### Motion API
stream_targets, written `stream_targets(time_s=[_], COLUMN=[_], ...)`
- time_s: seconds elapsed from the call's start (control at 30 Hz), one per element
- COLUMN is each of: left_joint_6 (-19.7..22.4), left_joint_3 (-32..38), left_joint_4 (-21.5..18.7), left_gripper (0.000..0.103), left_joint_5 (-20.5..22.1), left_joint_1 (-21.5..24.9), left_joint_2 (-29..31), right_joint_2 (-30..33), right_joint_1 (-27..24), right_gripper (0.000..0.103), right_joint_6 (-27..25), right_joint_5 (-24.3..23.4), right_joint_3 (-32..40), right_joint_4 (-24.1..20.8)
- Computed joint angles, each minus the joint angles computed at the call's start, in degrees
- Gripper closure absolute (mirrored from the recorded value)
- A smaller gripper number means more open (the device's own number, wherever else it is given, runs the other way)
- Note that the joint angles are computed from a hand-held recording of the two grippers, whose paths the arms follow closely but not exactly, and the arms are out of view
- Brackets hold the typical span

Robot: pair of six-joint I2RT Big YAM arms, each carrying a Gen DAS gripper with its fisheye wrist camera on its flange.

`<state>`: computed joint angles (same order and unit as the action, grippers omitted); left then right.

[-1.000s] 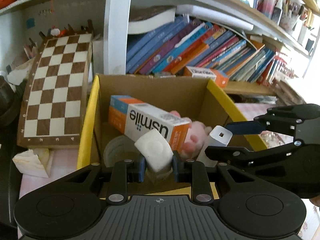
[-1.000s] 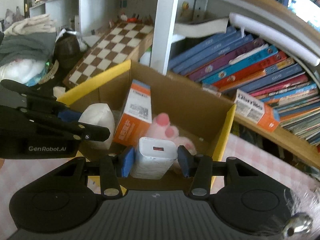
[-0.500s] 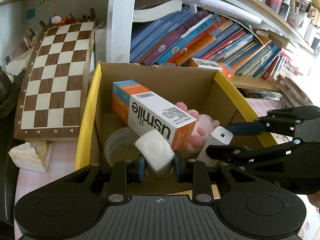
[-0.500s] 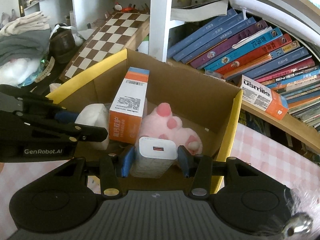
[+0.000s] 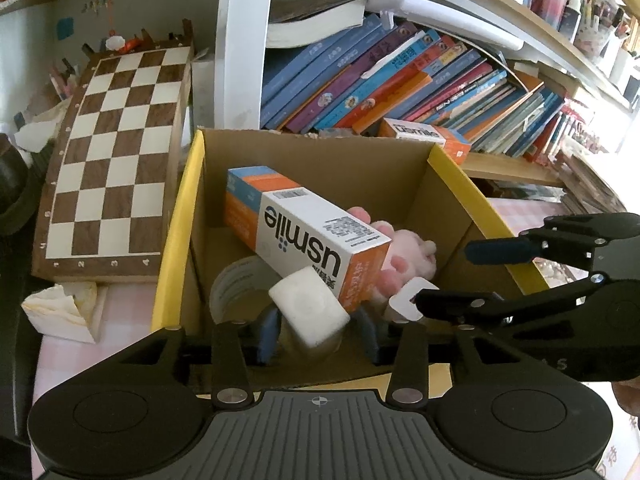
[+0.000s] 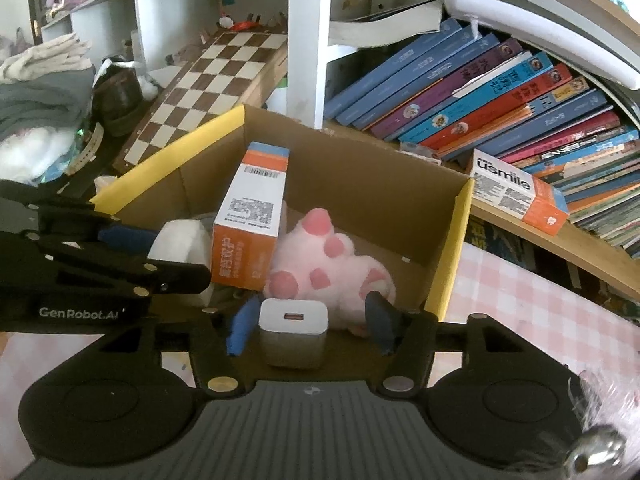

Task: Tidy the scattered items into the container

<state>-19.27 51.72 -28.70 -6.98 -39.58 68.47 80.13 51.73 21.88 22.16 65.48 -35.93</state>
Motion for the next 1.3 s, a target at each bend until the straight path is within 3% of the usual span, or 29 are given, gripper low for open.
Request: stream_targets(time_s=[0.13,0.2,0.3,0.8,1.3], left_joint_6=[-0.2,-0.6,-0.8,-2.2,-4.9], left_joint_3=[-0.1,-0.2,-1.0,-4.2,-7.6], left_joint_4=[-0.4,-0.7,-0.6,-1.9,-5.5], left_gripper=[0.051,0.035,0.03,0.019,0.016], left_joint_5=[-2.1,-4.2,-4.9,-9.4,-12.6], left_joint_1=[-0.9,-1.4,-1.6,-5.7,-11.3], left_joint_2=[-1.0,-1.8,-3.3,-11.0,-17.5], right_joint_2=[-1.3,-1.9,-3.1,-7.0,-9.2], right_joint_1=[0.6,1.0,1.6,7.6,15.1], right_gripper=[0.039,0.036,0.032,0.021,0.016], right_joint_6=[0.7,1.1,1.9,6.1,16.0], right_joint_5=[1.6,2.3,3.5,11.9,18.5], right_joint_3=[-0.6,-0.8,-1.3,-2.6,-4.4], right_joint_4=[0.2,0.2,0.2,-3.0,-8.8])
